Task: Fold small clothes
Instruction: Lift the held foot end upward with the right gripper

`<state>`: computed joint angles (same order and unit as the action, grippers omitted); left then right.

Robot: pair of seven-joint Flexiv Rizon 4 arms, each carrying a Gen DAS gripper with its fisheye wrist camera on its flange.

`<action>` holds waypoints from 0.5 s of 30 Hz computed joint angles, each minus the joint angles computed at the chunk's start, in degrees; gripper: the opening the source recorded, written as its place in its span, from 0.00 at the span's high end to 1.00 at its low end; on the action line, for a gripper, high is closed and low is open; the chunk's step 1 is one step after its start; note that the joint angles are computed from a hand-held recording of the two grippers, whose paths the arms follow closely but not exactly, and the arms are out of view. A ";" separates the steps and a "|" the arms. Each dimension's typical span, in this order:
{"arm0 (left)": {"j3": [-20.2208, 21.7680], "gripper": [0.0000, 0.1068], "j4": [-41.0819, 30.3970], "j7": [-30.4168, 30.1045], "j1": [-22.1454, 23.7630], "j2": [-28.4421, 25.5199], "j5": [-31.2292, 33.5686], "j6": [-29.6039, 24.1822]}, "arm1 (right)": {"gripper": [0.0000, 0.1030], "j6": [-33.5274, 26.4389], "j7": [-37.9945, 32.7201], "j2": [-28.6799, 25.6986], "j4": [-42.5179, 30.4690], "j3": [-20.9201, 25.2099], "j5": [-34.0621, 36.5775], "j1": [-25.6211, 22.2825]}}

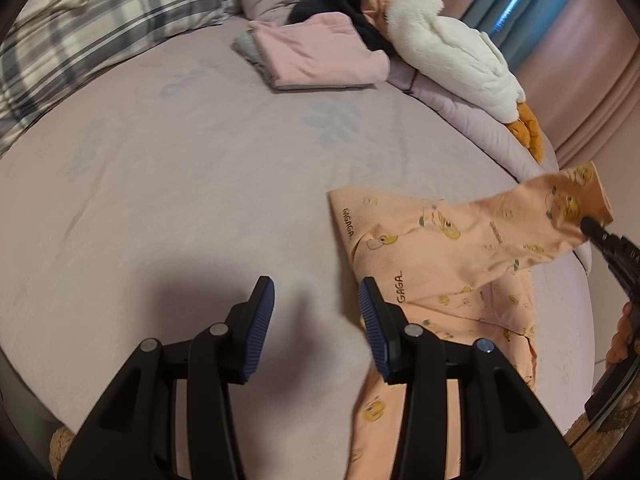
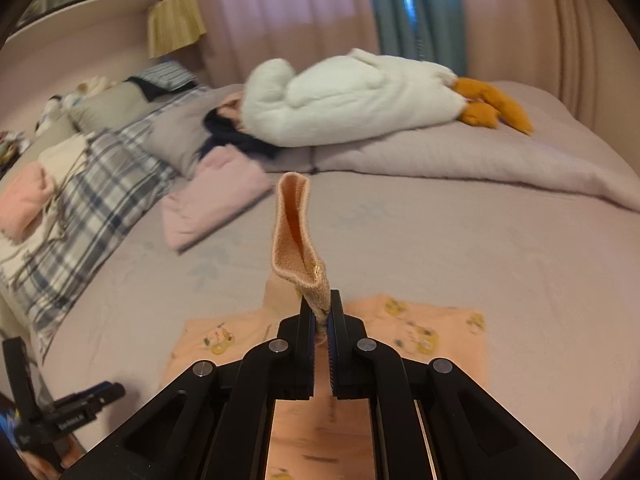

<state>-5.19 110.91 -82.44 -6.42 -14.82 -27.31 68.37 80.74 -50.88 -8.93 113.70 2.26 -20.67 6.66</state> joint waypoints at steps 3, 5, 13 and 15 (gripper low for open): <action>-0.53 0.59 -1.95 0.39 -0.38 -1.42 0.87 -0.72 | 0.93 0.14 1.49 1.07 1.62 -0.77 -0.07 -0.81; -0.92 0.59 -3.24 0.65 -0.66 -2.47 1.16 -1.52 | 0.93 -0.17 3.46 1.76 2.80 -1.48 -1.10 -1.32; -1.51 0.60 -8.31 0.34 -2.58 -6.82 4.19 -4.85 | 0.93 -2.44 6.60 2.99 6.78 -1.71 -2.16 -4.45; -1.26 0.60 -9.55 -0.16 -3.17 -7.89 5.45 -5.59 | 0.93 -3.56 7.43 2.63 7.41 -1.98 -2.66 -4.76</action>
